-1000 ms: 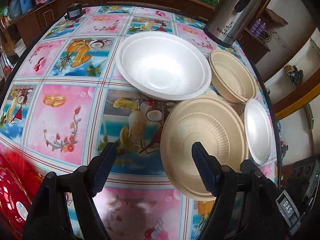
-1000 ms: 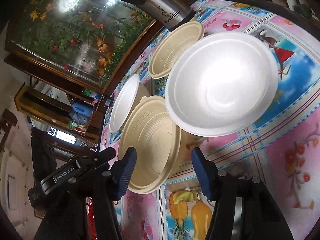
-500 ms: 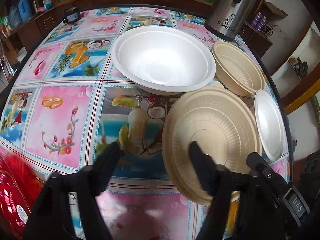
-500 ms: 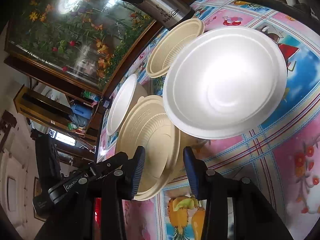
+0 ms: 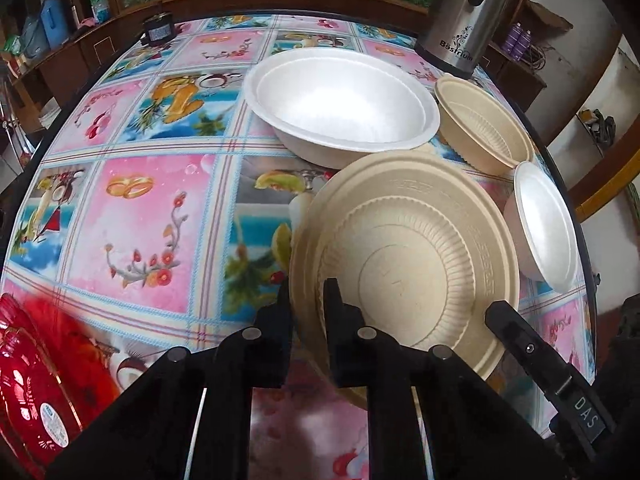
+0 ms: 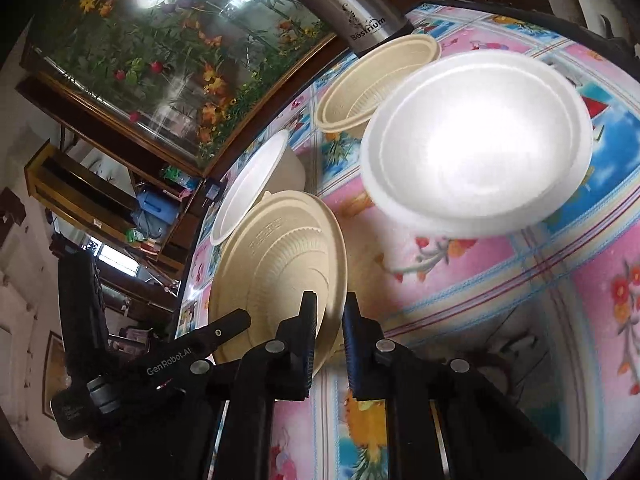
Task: Organize plates and bowls
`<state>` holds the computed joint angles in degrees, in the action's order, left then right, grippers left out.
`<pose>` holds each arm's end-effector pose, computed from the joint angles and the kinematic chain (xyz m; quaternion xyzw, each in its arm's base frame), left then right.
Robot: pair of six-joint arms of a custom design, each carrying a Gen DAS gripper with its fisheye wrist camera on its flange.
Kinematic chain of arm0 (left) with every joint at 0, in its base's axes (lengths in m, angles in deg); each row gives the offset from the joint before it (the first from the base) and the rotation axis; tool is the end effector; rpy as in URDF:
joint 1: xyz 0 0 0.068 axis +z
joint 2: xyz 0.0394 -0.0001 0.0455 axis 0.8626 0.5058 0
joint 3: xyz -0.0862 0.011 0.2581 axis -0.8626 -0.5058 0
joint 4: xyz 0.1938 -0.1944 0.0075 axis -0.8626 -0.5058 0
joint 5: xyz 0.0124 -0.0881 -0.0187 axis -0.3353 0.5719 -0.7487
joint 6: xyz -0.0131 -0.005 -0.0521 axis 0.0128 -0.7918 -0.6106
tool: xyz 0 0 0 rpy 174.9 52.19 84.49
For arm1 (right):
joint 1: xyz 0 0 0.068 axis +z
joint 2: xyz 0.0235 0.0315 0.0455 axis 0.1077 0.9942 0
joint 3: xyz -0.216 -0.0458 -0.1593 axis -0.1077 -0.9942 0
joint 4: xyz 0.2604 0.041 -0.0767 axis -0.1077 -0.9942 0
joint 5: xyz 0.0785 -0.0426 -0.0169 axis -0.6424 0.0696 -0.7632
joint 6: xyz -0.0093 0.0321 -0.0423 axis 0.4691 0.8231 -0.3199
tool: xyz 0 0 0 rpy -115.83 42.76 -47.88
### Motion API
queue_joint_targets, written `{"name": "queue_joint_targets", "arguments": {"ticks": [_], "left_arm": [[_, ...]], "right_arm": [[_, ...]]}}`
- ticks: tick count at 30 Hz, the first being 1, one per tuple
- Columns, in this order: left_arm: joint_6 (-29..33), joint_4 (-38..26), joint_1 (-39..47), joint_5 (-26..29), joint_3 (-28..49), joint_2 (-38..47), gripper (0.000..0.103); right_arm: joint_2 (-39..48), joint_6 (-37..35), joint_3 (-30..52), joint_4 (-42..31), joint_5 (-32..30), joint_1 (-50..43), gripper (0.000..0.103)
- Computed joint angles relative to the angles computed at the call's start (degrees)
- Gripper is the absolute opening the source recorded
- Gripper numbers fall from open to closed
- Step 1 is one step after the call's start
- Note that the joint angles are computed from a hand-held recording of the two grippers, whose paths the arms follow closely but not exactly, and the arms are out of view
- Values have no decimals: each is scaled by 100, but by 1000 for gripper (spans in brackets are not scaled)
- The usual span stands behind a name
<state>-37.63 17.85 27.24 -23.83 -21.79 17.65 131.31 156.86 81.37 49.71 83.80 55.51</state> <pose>0.2599 -0.1639 0.1148 0.1479 0.9613 -0.0856 0.2162 0.1574 0.1614 0.0629 0.2902 0.8448 0.2803 0.3516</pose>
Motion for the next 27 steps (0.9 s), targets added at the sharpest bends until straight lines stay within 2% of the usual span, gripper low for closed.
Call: {"name": "queue_joint_targets", "arguments": {"ticks": [3, 7, 13, 16, 19, 23, 27], "left_arm": [[69, 25, 37, -1, -328, -347, 12], [206, -12, 162, 155, -836, -1061, 12], [695, -624, 922, 421, -1582, -2971, 13], [1337, -1219, 1995, 926, -1713, -3848, 13], [2099, -1624, 3222, 1471, -1729, -4208, 13], [3101, -1832, 4825, 2126, -1705, -4110, 13], [3828, -1660, 5903, 2358, -1734, -3738, 13]], "right_arm": [[-27, 171, 151, -307, 225, 330, 13], [-586, 412, 302, -1271, 663, 905, 12], [-1233, 567, 955, -2777, 1322, 1730, 12], [-1014, 341, 1596, -3131, 1506, 2026, 12], [-510, -61, 2335, -3199, 1476, 2187, 12], [360, -597, 3376, -3152, 1190, 2254, 12], [1275, -991, 4416, -3245, 792, 2266, 12]]}}
